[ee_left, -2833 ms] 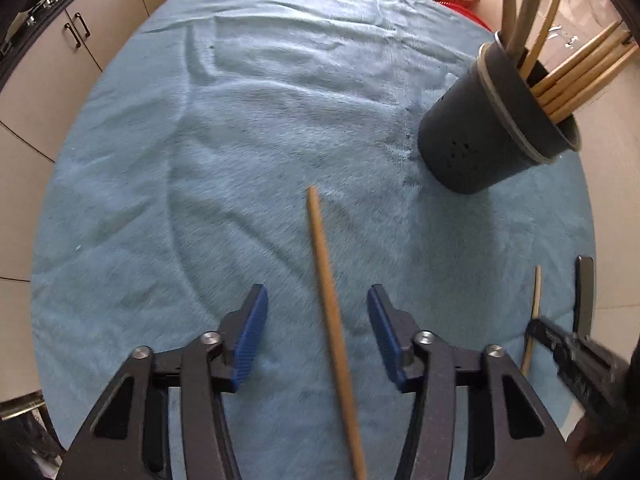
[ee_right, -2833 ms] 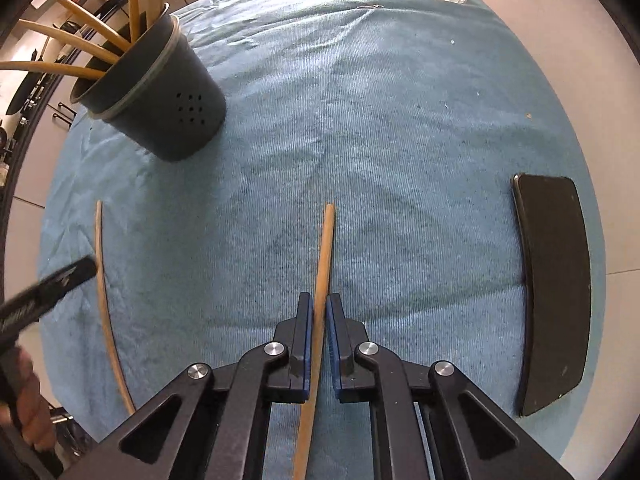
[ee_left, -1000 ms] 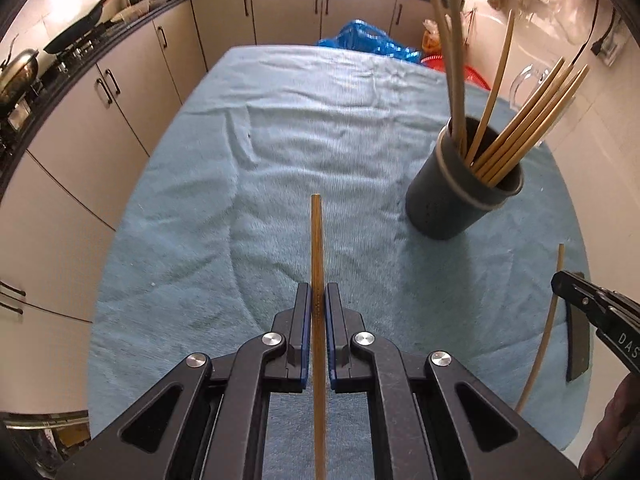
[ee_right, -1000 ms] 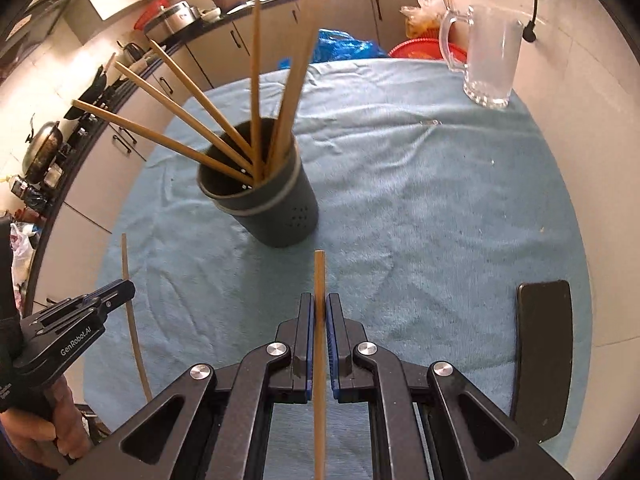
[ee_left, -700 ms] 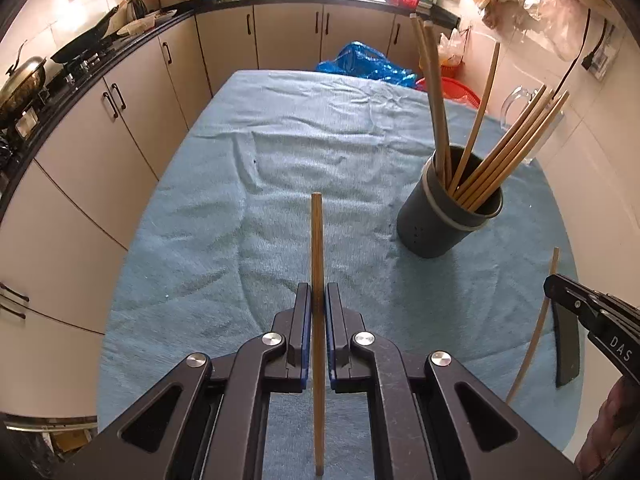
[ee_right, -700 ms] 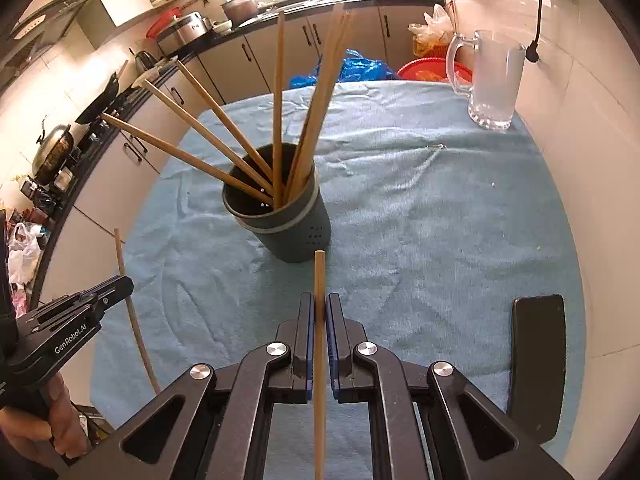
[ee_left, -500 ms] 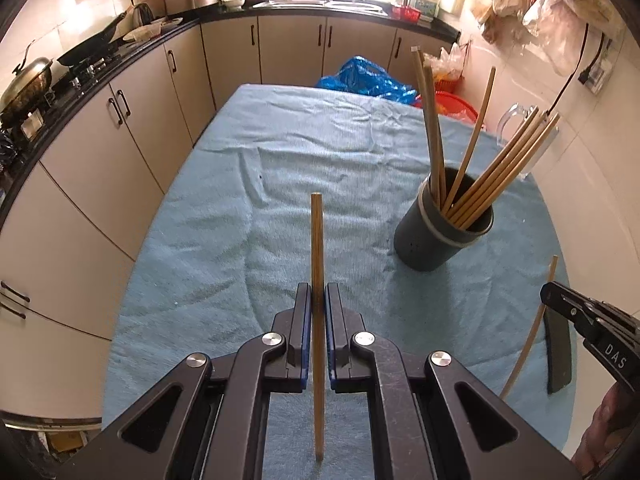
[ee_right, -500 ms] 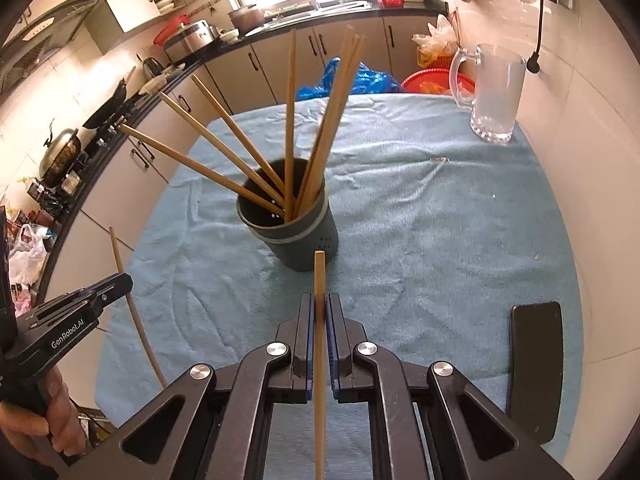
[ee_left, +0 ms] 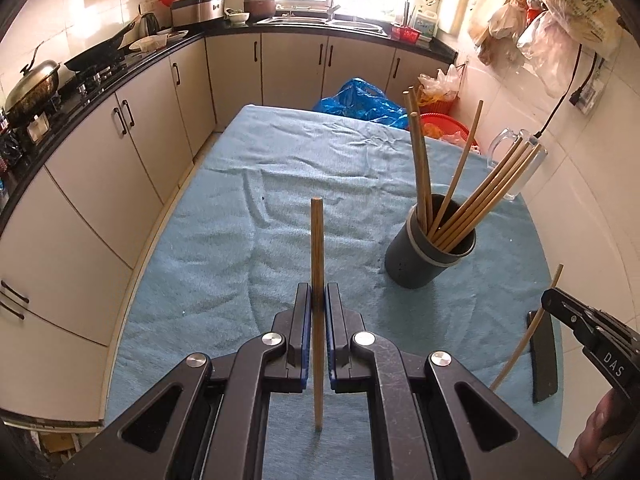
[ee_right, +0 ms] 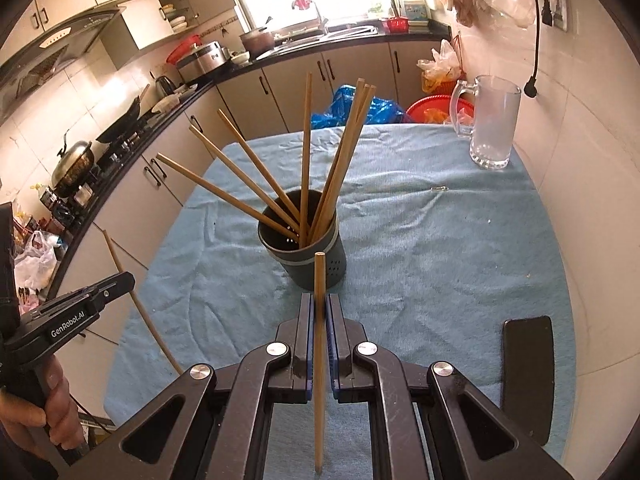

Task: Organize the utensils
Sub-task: 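Lift both held chopsticks upright and carry them toward the holder cup, then lower both held chopsticks into the black holder cup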

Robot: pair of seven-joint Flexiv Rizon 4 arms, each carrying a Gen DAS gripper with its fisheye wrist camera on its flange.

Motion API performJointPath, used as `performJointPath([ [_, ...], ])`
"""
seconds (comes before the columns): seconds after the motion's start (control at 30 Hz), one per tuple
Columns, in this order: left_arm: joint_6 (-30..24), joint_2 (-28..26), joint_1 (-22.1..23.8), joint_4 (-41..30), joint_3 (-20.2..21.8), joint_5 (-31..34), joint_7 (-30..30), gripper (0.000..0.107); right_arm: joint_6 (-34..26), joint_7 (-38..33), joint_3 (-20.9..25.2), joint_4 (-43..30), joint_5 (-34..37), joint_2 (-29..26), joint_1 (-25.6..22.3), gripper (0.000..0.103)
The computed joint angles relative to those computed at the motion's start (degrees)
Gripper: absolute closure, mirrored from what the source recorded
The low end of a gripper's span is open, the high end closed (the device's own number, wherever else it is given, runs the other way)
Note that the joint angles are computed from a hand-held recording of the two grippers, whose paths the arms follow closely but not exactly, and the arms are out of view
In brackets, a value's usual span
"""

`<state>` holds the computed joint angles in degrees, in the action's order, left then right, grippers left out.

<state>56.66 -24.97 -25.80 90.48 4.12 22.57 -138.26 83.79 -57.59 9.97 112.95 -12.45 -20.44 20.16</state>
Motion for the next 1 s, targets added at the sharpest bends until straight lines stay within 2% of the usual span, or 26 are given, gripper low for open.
performJointPath([
  [1.0,0.9,2.2,-0.6,0.6,-0.1,2.6,-1.5,0.101,7.0,7.2,-5.9,5.2,-7.0,4.2,3.4,0.097],
])
